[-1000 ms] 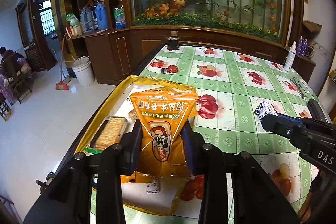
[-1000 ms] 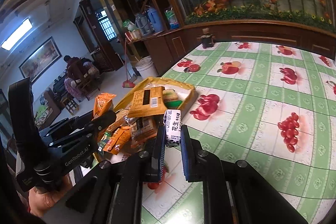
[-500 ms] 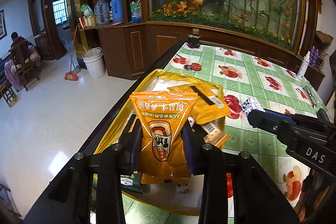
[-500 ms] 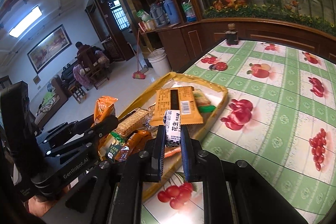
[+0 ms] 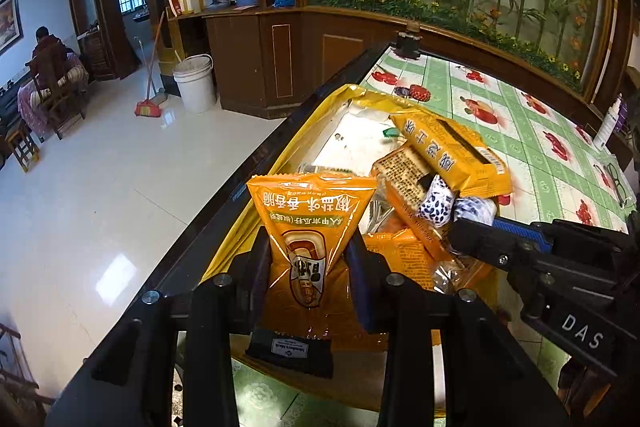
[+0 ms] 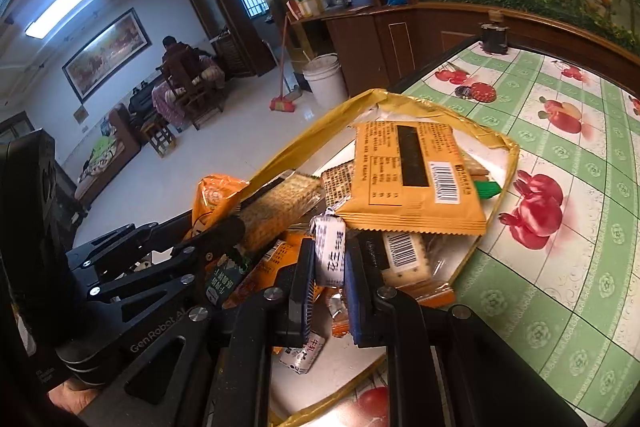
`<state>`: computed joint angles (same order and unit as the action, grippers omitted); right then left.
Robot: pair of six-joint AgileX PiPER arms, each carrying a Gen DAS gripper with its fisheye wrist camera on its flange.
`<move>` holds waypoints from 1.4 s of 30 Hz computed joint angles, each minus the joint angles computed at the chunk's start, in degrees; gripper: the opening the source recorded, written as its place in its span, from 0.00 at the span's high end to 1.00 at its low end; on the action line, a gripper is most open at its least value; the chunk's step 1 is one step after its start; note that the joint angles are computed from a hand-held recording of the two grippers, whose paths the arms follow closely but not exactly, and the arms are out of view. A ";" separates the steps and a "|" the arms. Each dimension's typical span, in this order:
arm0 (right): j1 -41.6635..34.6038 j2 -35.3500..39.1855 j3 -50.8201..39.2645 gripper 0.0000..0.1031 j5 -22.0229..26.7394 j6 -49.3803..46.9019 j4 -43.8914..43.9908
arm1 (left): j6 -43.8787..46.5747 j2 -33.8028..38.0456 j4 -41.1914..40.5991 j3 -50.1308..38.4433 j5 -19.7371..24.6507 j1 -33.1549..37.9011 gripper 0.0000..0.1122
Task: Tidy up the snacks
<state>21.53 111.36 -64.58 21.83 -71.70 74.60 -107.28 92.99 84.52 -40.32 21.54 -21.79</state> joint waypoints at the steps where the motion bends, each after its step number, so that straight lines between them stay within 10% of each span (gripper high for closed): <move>1: 0.11 0.22 0.01 0.86 -0.08 -0.15 0.13 | -0.32 0.19 0.38 0.05 -0.23 0.11 0.70; 10: 0.30 -0.57 0.99 0.82 0.08 0.69 -0.73 | 0.19 -0.45 0.03 0.02 0.17 -0.15 0.70; 15: 0.42 -1.76 2.37 0.54 -0.77 -1.33 1.44 | -0.45 -1.29 0.12 0.64 1.08 -0.92 0.68; 23: -0.47 -4.73 5.24 0.45 -1.50 -4.85 4.90 | -0.67 -3.69 -0.63 1.68 2.82 -1.76 0.61; 34: -4.29 -9.47 10.61 0.11 -0.99 -12.99 11.76 | -3.72 -9.71 0.77 4.29 6.82 -5.12 0.24; 42: -10.40 -12.95 15.78 0.02 3.40 -19.97 14.04 | -1.48 -11.96 -3.51 4.46 17.61 -13.29 0.23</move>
